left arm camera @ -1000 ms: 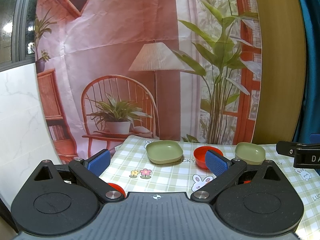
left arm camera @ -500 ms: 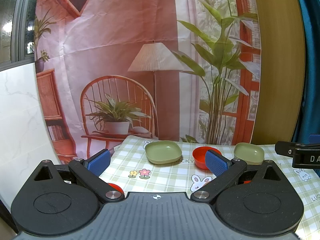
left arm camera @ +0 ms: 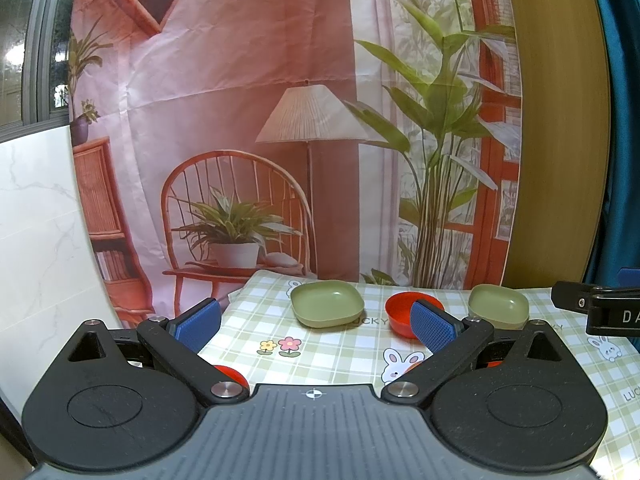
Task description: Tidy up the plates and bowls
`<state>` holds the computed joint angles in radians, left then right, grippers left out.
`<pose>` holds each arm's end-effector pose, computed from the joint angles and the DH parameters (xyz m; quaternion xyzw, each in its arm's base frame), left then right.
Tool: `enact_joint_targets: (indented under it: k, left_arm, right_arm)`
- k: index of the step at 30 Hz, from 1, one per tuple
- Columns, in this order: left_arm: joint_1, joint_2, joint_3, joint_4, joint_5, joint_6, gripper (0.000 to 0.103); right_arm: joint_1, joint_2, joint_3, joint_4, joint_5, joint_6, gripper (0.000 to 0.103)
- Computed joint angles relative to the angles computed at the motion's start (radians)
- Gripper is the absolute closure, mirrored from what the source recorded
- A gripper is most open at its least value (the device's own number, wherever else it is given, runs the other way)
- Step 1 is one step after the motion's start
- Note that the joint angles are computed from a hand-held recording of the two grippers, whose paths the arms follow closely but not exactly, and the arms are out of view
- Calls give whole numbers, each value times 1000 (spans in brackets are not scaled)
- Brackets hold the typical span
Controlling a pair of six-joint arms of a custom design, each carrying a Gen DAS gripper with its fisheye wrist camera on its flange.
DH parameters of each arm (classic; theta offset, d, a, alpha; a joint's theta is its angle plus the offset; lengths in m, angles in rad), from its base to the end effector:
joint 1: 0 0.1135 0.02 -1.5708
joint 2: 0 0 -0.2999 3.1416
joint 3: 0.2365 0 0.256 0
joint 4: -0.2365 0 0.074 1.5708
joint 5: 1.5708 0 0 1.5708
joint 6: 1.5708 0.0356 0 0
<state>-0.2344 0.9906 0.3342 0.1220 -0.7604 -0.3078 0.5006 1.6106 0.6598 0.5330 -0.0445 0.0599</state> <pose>0.1761 -0.0168 0.2091 -0.2133 0.7994 0.1874 0.5295 0.2848 0.1576 0.2010 -0.1950 0.8153 0.1687 0.5185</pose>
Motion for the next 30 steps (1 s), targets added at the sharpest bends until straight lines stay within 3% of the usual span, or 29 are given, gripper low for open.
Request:
enact_joint_targets:
  k: [22, 30]
  left_arm:
    - [28, 11, 2, -1, 27, 0, 1]
    - [133, 60, -15, 158, 112, 104, 1]
  right_arm:
    - [-29, -10, 15, 4, -51, -11, 0]
    - [-132, 49, 38, 148, -140, 4, 0]
